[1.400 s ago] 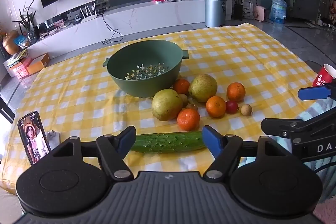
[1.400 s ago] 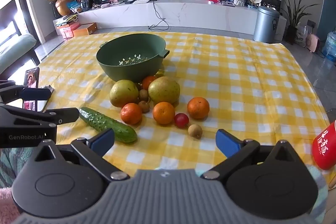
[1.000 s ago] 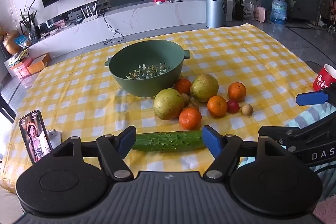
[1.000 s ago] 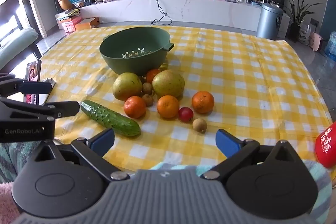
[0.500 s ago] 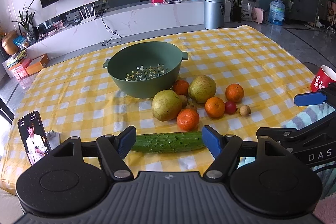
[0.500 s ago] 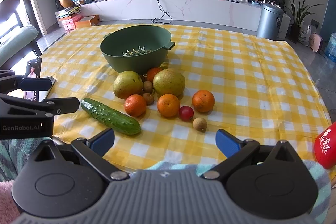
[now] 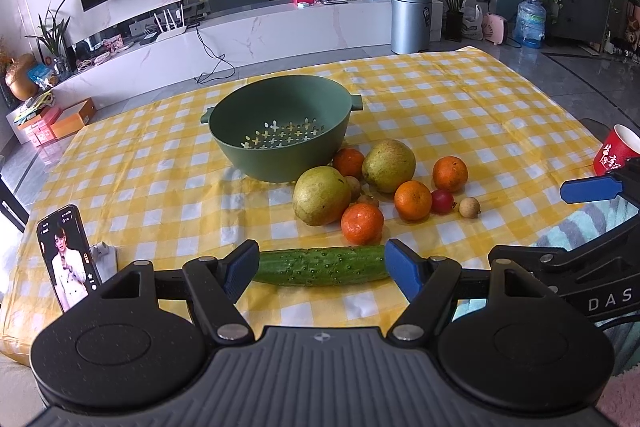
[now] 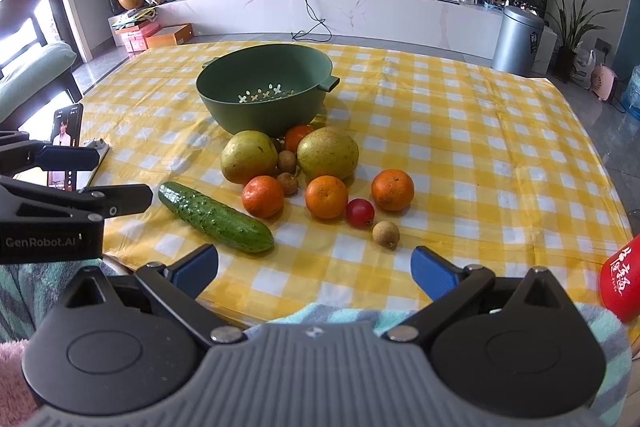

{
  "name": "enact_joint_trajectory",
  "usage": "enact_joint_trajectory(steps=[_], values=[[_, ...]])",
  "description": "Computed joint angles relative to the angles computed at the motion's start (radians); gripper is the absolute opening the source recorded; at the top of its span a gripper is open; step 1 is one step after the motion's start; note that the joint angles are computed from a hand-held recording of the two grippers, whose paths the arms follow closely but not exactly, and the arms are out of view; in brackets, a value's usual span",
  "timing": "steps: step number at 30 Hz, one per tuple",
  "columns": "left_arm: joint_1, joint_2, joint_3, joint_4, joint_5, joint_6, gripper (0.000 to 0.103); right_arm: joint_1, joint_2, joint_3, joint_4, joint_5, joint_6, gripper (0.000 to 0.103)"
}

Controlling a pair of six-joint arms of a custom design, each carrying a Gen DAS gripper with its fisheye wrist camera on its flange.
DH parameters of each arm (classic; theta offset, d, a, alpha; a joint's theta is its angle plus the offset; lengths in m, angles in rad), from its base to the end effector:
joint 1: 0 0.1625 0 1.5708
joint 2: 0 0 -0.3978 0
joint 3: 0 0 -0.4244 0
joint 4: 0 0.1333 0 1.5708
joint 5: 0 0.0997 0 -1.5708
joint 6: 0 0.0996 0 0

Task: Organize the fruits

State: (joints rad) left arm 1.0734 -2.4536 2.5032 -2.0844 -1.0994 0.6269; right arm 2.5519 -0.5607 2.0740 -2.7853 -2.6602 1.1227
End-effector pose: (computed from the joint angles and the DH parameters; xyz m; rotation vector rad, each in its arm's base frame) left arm 0.0398 -0.3009 0.3593 1.2553 2.2682 -0.5700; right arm 0.3932 -0.2089 -0.1231 0.0440 -2.1840 0.9821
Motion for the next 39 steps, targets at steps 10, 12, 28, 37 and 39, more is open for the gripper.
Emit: enact_joint_trajectory(steps=[10, 12, 28, 37, 39], values=[[0.005, 0.001, -0.002, 0.000, -0.001, 0.003, 0.085, -0.001, -0.001, -0.003, 0.008, 0.011, 0.006, 0.099], [0.005, 0.001, -0.001, 0.000, -0.001, 0.003, 0.085, -0.001, -0.001, -0.003, 0.008, 0.010, 0.006, 0.099], [0.006, -0.007, 0.001, 0.008, -0.001, 0.005, 0.085, -0.003, -0.001, 0.003, 0.001, 0.018, 0.028, 0.099], [0.003, -0.018, 0.007, 0.017, 0.002, 0.003, 0.085, -0.006, -0.002, 0.006, -0.002, 0.022, 0.033, 0.099], [0.001, -0.025, 0.010, 0.023, 0.003, 0.002, 0.085, -0.006, -0.002, 0.007, -0.004, 0.023, 0.033, 0.099]])
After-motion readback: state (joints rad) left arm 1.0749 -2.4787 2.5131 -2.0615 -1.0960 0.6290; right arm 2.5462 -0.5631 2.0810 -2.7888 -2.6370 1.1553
